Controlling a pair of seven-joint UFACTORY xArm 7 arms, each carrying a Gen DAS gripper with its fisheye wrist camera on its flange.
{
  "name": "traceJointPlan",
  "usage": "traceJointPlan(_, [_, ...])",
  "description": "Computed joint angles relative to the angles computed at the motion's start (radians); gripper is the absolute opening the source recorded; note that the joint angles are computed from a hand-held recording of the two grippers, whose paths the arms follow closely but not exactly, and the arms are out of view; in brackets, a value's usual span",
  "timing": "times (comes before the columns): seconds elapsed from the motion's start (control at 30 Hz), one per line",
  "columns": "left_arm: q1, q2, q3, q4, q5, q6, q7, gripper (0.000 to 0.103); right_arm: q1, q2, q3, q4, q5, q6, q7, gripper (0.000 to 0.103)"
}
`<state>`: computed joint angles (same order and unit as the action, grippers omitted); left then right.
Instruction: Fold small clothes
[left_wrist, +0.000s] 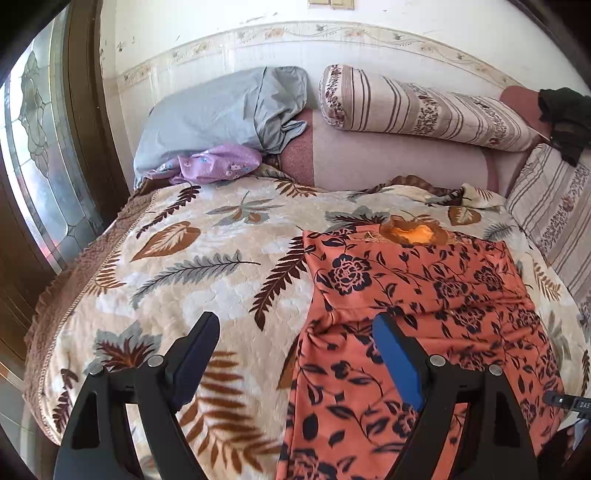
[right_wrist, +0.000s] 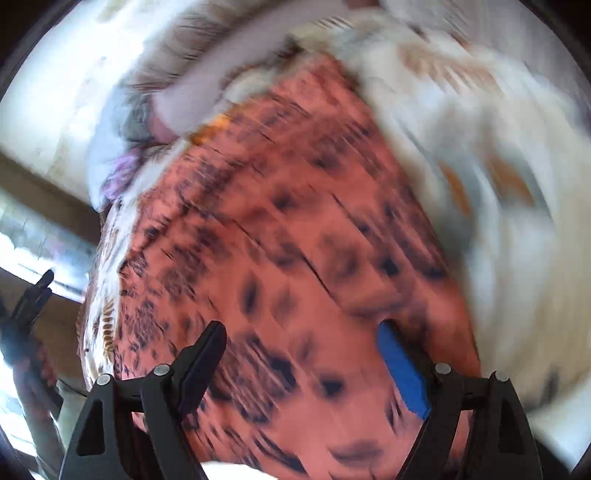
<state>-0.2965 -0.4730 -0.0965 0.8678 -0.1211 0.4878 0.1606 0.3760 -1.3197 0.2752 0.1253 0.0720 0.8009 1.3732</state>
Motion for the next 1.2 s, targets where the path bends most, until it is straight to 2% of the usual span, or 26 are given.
traceJointPlan(0.03, [0.000, -0.027, 0.000, -0.013, 0.001, 0.009, -0.001, 0.085, 0.015, -0.051, 0.035, -0.003, 0.003, 0.033, 0.034, 0.086])
traceJointPlan(0.1, [-0.005, -0.077, 0.002, -0.037, -0.001, 0.024, 0.000, 0.085, 0.035, -0.087, 0.055, 0.018, 0.017, 0.111, 0.081, 0.086])
traceJointPlan(0.33, [-0.001, -0.200, -0.014, -0.117, 0.021, 0.073, -0.019, 0.085, 0.111, -0.259, 0.113, -0.001, 0.026, 0.268, 0.171, 0.086])
traceJointPlan(0.43, [-0.002, -0.239, -0.011, -0.157, 0.024, 0.098, -0.027, 0.085, 0.130, -0.334, 0.129, -0.021, 0.033, 0.302, 0.214, 0.086])
traceJointPlan(0.5, [-0.021, -0.255, 0.017, -0.192, 0.001, 0.126, -0.016, 0.092, 0.133, -0.348, 0.126, -0.010, 0.023, 0.335, 0.210, 0.086])
traceJointPlan(0.67, [0.001, -0.202, 0.059, -0.268, -0.038, 0.264, -0.020, 0.092, 0.100, -0.353, 0.090, 0.060, -0.015, 0.478, 0.121, 0.086])
traceJointPlan(0.77, [0.028, -0.162, 0.070, -0.304, -0.058, 0.292, -0.022, 0.092, 0.092, -0.448, 0.041, 0.029, 0.017, 0.547, 0.079, 0.086])
traceJointPlan(0.87, [0.045, -0.165, 0.060, -0.328, -0.055, 0.297, -0.026, 0.092, 0.101, -0.534, -0.006, -0.040, 0.085, 0.510, 0.022, 0.084])
traceJointPlan(0.93, [0.039, -0.190, 0.066, -0.343, -0.069, 0.297, -0.013, 0.092, 0.094, -0.501, -0.008, -0.037, 0.110, 0.488, -0.024, 0.066])
traceJointPlan(0.97, [0.036, -0.204, 0.068, -0.351, -0.075, 0.300, -0.007, 0.092, 0.089, -0.497, -0.016, -0.041, 0.123, 0.483, -0.039, 0.050])
traceJointPlan(1.0, [0.034, -0.218, 0.069, -0.360, -0.080, 0.299, -0.002, 0.092, 0.082, -0.497, -0.021, -0.043, 0.132, 0.486, -0.049, 0.045])
traceJointPlan(1.1, [0.056, -0.231, 0.020, -0.386, -0.031, 0.288, -0.028, 0.092, 0.048, -0.465, -0.010, -0.026, 0.138, 0.517, -0.067, 0.047])
traceJointPlan(1.2, [0.055, -0.237, 0.016, -0.405, -0.012, 0.258, -0.040, 0.094, 0.041, -0.420, -0.009, -0.027, 0.158, 0.490, -0.089, 0.055])
